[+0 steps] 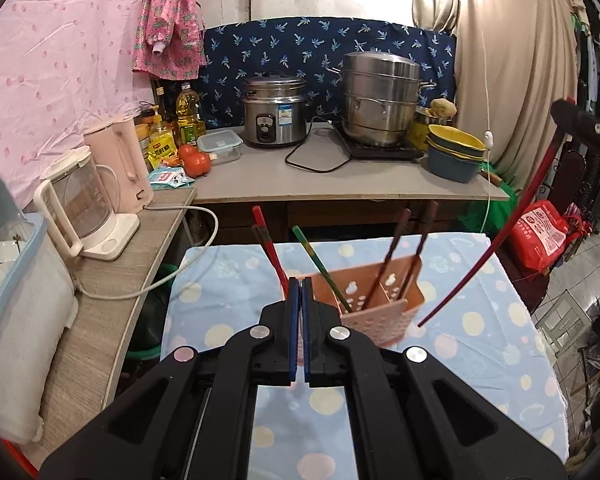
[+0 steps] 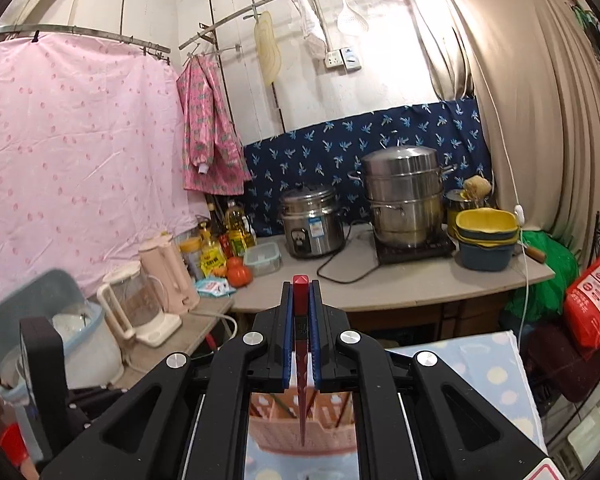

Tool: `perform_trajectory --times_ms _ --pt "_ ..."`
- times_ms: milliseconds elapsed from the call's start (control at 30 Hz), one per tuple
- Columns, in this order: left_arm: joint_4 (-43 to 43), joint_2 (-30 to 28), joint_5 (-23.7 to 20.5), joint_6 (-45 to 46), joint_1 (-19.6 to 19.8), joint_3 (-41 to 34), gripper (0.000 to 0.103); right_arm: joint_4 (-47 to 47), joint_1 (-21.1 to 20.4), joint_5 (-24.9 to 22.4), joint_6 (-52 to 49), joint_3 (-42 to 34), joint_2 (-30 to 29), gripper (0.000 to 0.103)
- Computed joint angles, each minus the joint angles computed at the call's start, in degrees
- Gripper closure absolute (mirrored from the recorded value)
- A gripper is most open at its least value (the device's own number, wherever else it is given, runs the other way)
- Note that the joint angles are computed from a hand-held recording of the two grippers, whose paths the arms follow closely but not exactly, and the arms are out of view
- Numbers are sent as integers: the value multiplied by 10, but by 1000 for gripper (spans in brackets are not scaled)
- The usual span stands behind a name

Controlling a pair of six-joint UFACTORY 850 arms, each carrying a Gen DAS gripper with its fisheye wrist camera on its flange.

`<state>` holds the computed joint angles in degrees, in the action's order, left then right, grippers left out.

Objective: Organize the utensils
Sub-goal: 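Drop the gold spoon from the left tool into the basket while the right drops the red chopstick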

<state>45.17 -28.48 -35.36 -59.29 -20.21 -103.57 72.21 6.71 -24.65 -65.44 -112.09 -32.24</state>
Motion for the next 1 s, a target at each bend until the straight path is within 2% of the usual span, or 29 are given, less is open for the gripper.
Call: perform_trajectory --times_ms 367,567,667,733,767,800,867,1000 --pt "-50 -90 -19 79 24 -138 102 -165 32 -12 172 -181 -134 96" --pt "-104 -134 -33 125 33 -180 102 -240 40 -33 245 -220 -179 96" --pt "-118 -138 -26 129 36 -172 101 -255 42 -40 253 -215 -184 96" --pt "-117 -134 -20 117 37 -161 100 -262 41 -47 263 -214 -188 91" --pt "-113 -133 -21 108 37 -158 93 -266 42 -47 268 -212 -188 86" --pt "-111 -130 -18 100 38 -152 82 -263 41 -45 264 -204 -184 82" --pt "-90 -123 -15 73 36 -139 72 -254 40 -42 252 -186 -174 79" --pt "-78 -109 -6 51 35 -117 70 -238 40 -34 225 -152 -153 75"
